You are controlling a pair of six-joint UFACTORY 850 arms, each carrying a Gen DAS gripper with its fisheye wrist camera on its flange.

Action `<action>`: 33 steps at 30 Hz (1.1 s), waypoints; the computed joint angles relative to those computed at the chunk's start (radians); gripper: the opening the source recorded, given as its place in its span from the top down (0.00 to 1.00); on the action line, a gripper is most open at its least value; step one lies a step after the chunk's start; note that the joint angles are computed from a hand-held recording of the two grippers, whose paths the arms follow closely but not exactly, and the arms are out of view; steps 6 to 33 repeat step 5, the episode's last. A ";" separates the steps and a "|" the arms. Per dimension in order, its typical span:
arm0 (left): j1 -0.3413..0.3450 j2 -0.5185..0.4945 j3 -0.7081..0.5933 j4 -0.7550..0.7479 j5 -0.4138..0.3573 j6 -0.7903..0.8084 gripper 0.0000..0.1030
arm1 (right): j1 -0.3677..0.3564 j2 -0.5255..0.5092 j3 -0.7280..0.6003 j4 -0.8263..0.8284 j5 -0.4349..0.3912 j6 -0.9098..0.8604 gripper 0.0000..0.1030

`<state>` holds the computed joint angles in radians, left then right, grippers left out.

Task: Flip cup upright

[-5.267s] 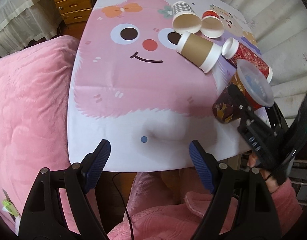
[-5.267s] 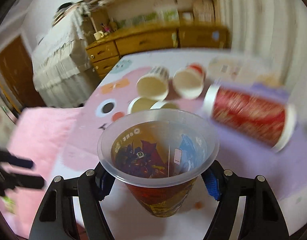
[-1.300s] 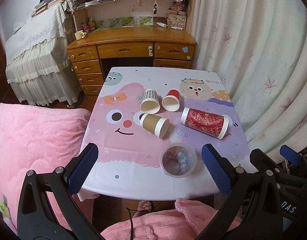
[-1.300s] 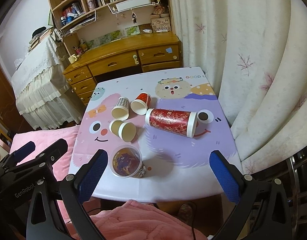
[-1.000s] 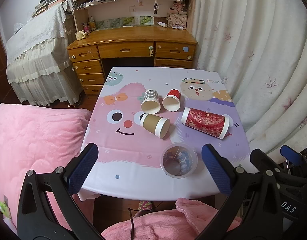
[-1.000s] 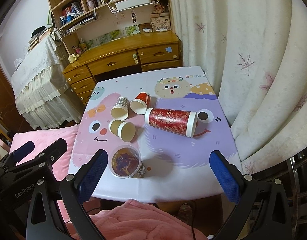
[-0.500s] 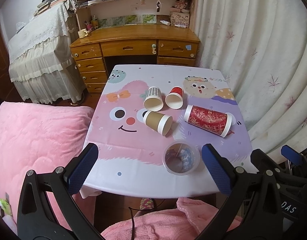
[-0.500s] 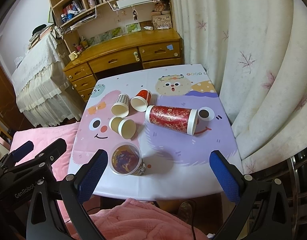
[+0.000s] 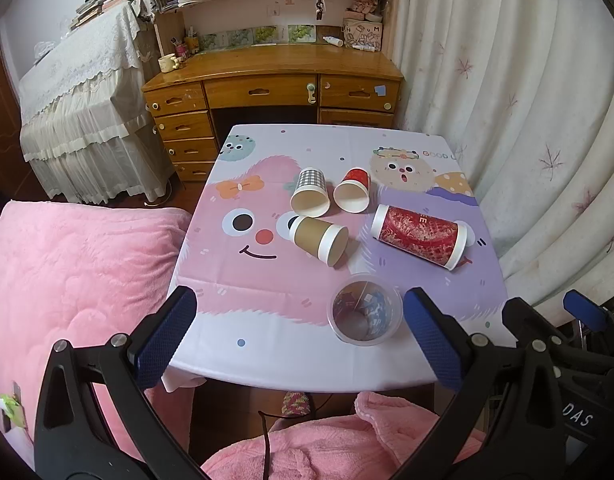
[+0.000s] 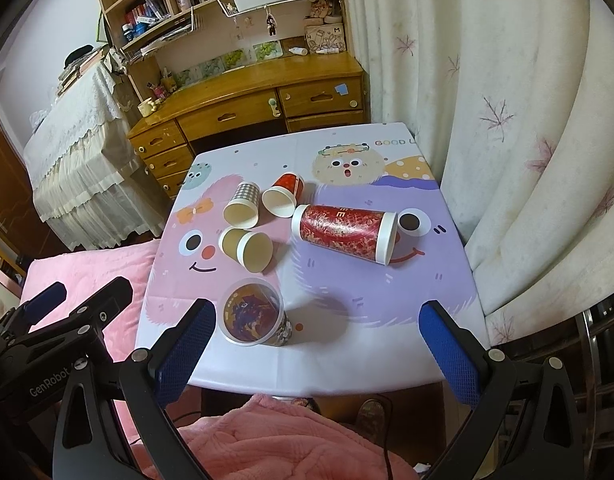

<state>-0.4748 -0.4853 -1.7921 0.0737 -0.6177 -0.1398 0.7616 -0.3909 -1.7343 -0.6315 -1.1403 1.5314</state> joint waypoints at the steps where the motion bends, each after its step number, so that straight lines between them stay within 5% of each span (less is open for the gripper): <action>1: 0.003 0.003 0.006 -0.001 0.004 0.004 0.00 | 0.000 0.000 0.000 0.000 0.000 -0.001 0.00; 33: 0.003 0.005 0.010 0.000 0.004 0.004 0.00 | 0.000 0.000 0.000 0.001 0.001 -0.001 0.00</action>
